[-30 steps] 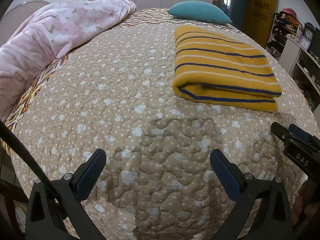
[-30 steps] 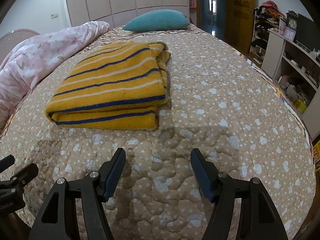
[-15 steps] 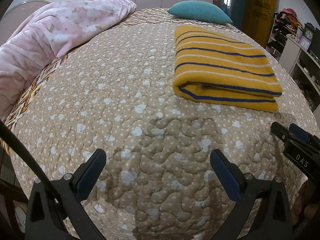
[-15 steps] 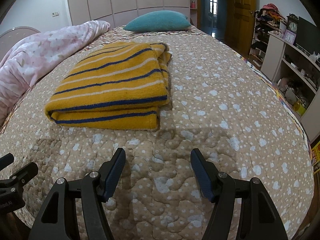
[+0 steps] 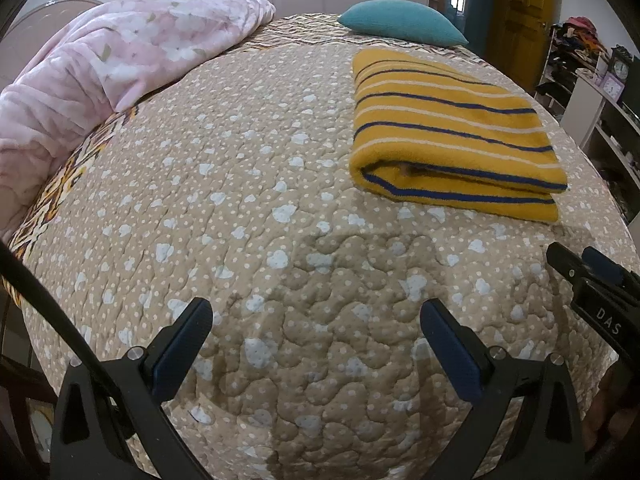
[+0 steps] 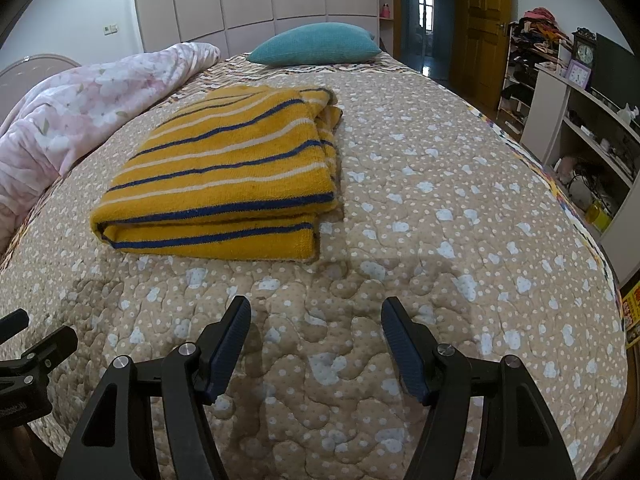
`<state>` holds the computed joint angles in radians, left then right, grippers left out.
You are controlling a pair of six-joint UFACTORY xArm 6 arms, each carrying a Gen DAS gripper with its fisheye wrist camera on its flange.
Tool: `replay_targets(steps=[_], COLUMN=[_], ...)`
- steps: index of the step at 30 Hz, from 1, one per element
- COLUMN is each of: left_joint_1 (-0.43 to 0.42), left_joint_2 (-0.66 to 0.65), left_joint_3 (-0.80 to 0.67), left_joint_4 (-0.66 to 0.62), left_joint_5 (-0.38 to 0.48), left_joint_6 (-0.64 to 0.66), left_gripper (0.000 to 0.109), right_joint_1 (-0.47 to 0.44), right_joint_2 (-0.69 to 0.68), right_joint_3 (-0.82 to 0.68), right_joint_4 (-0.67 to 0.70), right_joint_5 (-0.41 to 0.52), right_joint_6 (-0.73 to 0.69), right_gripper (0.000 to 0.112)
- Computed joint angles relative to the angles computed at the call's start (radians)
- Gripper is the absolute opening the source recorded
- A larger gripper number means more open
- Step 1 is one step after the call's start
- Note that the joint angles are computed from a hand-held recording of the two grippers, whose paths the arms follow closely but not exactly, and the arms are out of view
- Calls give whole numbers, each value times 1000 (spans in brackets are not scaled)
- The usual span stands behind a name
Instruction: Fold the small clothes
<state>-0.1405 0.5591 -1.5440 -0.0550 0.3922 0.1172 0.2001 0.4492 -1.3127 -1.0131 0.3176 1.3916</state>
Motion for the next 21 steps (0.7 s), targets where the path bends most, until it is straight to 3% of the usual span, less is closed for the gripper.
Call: replay_targets(steps=[21], left_joint_1=[-1], left_joint_2=[7], left_joint_3=[-12], left_joint_4=[-26], left_joint_5=[17], left_joint_6=[28], left_gripper=[103], right_joint_1=[2], right_joint_2=[0], right_joint_3=[0], right_joint_4=[8], right_joint_5=[2], right_joint_6=[-6], right_gripper=[73])
